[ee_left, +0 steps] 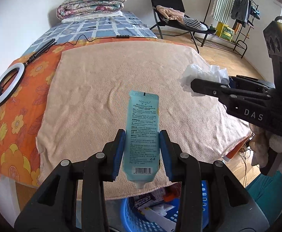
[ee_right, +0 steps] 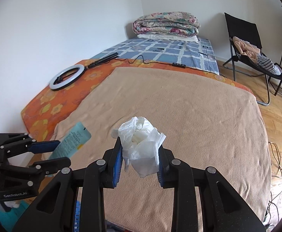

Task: Collect trash
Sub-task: 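Carry the tube and tissue over the basket with both grippers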

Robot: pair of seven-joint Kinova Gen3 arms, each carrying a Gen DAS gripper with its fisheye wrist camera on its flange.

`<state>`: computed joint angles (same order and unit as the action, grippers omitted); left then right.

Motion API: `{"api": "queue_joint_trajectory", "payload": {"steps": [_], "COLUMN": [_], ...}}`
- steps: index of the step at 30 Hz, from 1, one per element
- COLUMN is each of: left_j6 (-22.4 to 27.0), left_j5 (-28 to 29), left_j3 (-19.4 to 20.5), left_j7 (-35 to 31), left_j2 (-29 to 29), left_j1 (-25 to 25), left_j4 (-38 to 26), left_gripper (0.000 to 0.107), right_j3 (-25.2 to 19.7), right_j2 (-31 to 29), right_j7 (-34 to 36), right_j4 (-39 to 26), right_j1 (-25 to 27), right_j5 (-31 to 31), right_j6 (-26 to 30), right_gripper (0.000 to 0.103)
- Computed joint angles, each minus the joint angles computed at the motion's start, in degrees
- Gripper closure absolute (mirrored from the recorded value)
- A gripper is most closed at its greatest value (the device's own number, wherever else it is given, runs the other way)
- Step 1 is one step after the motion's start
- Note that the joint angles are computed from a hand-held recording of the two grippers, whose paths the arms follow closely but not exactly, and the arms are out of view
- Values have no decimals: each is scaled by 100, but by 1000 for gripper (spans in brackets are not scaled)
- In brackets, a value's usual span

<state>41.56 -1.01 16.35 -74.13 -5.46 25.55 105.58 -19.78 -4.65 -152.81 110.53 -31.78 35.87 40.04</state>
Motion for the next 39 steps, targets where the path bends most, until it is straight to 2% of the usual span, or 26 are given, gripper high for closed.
{"api": "queue_joint_trajectory", "payload": {"steps": [9, 17, 25, 39], "left_j6": [54, 25, 39, 132], "left_j5": [286, 430, 673, 751], "left_j3": [109, 239, 142, 191], "left_j7": [-12, 54, -165, -354], "left_j2": [-284, -369, -262, -133], "left_j1": [143, 264, 339, 449], "left_j4": [437, 816, 1117, 1504], "left_gripper": [71, 71, 71, 71], "right_j3": [-504, -843, -880, -831], "right_j2": [-501, -607, -577, -359], "right_j7": [-491, -704, -812, -784], "right_j4": [697, 1056, 1375, 1685], "right_j1": [-104, -182, -261, -537], "right_j5": [-387, -688, -937, -1271], "right_j6": [16, 38, -243, -606], "right_gripper": [75, 75, 75, 75]}}
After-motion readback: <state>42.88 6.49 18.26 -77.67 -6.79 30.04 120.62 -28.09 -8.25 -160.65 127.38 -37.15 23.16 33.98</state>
